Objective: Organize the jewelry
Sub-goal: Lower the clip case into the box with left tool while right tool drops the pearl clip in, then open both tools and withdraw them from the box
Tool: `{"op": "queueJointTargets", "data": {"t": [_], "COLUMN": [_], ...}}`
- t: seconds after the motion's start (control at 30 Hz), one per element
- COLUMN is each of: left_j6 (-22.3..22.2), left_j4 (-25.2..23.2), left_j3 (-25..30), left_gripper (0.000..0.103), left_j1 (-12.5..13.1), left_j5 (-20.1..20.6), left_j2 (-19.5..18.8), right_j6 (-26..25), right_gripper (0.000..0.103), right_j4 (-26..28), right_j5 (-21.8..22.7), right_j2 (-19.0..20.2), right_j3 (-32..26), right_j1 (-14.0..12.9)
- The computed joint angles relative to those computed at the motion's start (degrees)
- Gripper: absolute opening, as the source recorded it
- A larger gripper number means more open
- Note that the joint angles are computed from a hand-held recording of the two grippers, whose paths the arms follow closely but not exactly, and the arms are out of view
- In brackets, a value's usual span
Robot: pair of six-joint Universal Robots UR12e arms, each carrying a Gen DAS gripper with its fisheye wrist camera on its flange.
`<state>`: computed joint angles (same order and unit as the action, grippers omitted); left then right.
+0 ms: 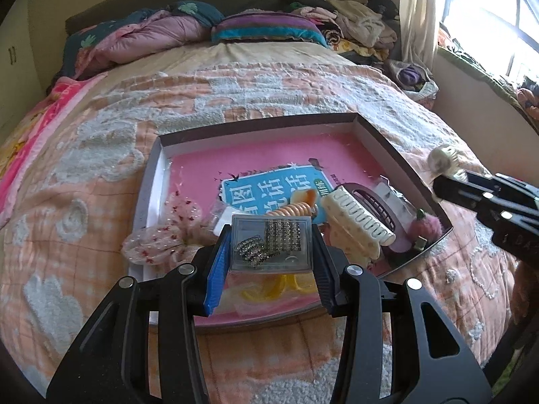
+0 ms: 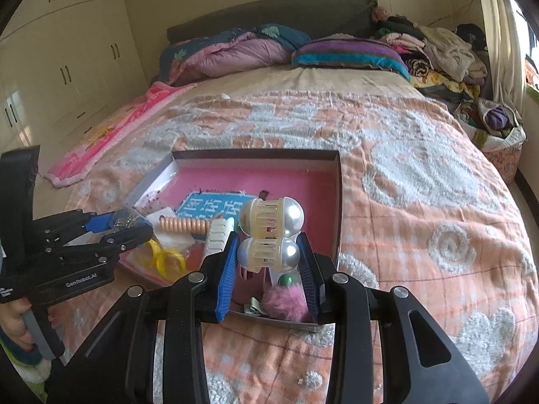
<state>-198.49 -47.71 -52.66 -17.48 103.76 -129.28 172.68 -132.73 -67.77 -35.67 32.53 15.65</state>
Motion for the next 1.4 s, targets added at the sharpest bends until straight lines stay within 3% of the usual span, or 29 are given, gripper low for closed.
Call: {"op": "queueJointTargets", "data": {"t": [0.13, 0.33, 0.5, 0.63, 0.7, 0.77, 1.23, 1.4], "left_j6": [-0.16, -0.18, -0.41, -0.38, -0.17, -0.38, -0.40, -0.89], "left_j4": [-0.92, -1.73, -2.30, -2.11, -2.14, -2.14, 0.45, 2.74], "left_j3": [0.89, 1.77, 2.01, 2.25, 2.54, 2.63, 0.65, -1.26], "left_gripper": [0.036, 0.036, 0.037, 0.052, 0.053, 0.053, 0.060, 0.067], "left_j1": [0.02, -0.06, -0.15, -0.47, -0.73, -0.85, -2.60, -3.41], "left_j5": [-0.59, -1.19, -1.41, -0.57, 0.42, 0.73, 4.12, 5.43], "left_j2": [-0.64, -1.32, -1.40, -1.36, -1.38, -1.29, 1.74, 3.51], "right_j6": [0.27, 1.08, 3.02, 4.20, 4.80, 5.70, 5.76, 5.18], "right_gripper": [0.033, 0.037, 0.051, 0.065, 0.078, 0.083, 0.091, 0.095], "right_j4": [2.51, 2.23, -1.19, -5.91, -7.91, -9.84, -19.01, -23.05], "right_j5": [0.83, 1.24, 2.10, 2.21, 2.08, 2.22, 1.95, 1.26], "right_j2": [0.69, 0.27, -2.24, -5.47, -6.85, -8.25, -15.92, -18.37], "right_j3": [-0.85, 0.20, 4.51, 9.92, 12.17, 14.39, 25.18, 28.74], "right_j1": [0.02, 0.02, -0.57, -1.08, -1.27, -1.52, -2.49, -2.51]}}
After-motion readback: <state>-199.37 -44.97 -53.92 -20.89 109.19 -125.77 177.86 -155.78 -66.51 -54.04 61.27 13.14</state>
